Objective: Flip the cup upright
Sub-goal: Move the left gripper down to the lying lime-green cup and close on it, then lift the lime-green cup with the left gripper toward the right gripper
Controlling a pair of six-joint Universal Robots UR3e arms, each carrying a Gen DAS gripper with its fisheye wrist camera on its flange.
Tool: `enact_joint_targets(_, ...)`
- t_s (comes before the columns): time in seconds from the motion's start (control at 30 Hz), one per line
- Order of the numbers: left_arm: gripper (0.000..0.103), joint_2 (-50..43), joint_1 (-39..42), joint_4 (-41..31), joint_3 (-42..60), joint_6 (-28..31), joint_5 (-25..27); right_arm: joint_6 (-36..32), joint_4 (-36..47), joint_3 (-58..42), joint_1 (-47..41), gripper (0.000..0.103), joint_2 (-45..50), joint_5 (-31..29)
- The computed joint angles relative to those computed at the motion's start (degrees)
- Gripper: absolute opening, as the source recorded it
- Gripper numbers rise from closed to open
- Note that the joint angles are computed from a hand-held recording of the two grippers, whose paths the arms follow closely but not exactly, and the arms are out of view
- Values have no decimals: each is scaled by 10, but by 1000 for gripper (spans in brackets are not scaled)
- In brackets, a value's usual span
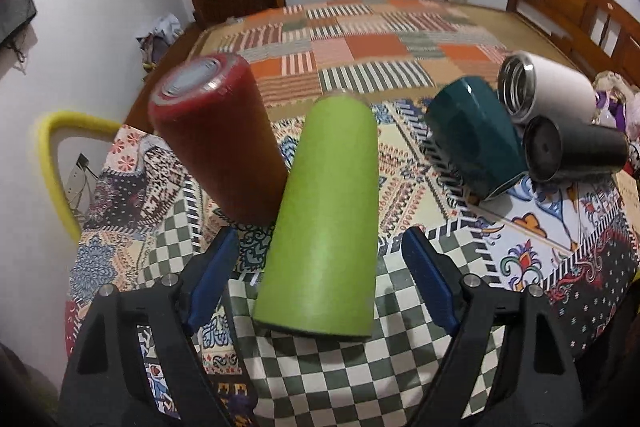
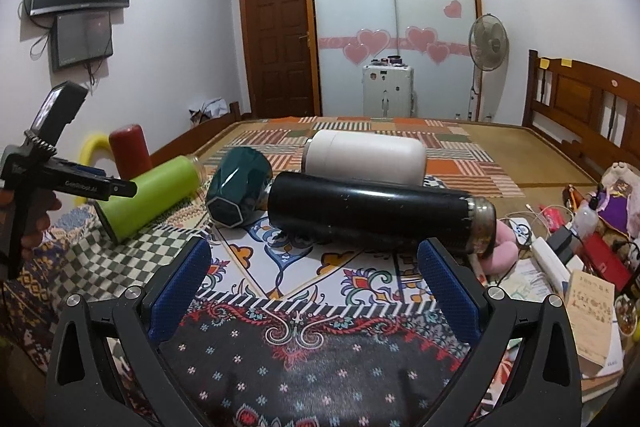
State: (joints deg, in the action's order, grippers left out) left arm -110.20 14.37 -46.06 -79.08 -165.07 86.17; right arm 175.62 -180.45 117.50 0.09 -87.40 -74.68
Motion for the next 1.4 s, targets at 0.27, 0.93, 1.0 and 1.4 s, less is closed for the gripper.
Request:
enact_joint_targets(0.27, 70, -54, 2, -89, 73, -1, -7, -1, -3, -18, 7, 103, 34, 2)
enact_joint_targets(0.93, 70, -195, -56, -294, 347, 14, 16, 9, -27, -1, -17, 103, 40, 25)
enact_joint_targets(1.0, 70, -238, -62, -335, 418, 12, 21, 7, -31, 3, -19, 103, 38, 26)
enact_joint_targets(1.4, 64, -211, -81, -286, 356, -22, 48, 9, -37, 19, -46, 103, 29, 48)
